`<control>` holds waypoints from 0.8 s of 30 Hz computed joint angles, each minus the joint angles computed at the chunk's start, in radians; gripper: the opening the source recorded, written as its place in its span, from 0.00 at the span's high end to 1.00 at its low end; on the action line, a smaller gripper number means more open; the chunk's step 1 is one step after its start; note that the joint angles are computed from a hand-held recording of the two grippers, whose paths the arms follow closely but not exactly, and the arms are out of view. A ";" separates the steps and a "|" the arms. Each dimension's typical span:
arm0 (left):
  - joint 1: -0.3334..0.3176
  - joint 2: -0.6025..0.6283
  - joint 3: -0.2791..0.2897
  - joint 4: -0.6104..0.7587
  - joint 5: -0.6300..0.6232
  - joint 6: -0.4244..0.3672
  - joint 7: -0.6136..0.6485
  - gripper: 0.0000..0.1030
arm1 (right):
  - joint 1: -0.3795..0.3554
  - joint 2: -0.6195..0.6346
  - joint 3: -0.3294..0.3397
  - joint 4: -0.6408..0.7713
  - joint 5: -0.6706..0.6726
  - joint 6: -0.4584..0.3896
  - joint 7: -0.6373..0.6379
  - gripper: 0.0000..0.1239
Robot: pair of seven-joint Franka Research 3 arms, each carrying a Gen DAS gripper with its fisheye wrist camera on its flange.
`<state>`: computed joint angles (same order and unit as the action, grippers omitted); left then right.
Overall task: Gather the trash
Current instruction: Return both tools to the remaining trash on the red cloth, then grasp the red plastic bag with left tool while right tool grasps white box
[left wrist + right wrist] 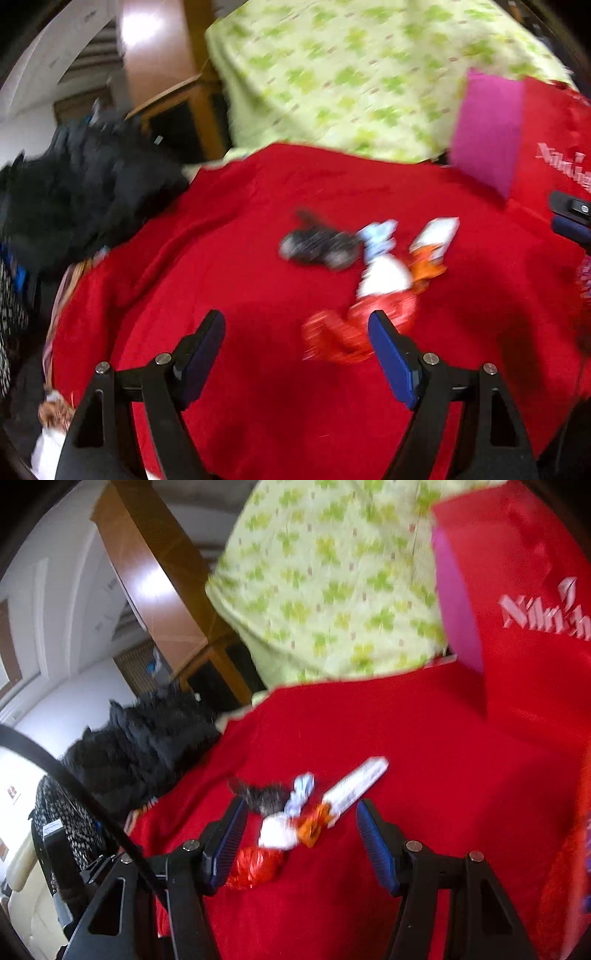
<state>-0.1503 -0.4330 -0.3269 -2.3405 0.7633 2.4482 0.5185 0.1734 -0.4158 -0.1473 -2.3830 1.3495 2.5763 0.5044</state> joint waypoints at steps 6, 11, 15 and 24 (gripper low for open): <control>0.014 -0.016 0.066 -0.092 -0.068 0.085 0.019 0.22 | -0.007 0.192 0.022 0.120 -0.115 -0.162 0.191 0.47; 0.018 0.014 0.094 -0.120 -0.133 0.189 0.067 0.22 | -0.028 0.343 0.078 0.223 -0.167 -0.255 0.308 0.47; 0.023 0.031 0.097 -0.126 -0.176 0.262 0.109 0.22 | -0.044 0.411 0.111 0.274 -0.169 -0.247 0.377 0.47; 0.011 0.161 0.109 -0.038 -0.268 0.428 0.266 0.17 | -0.103 0.493 0.120 0.365 -0.132 -0.128 0.505 0.47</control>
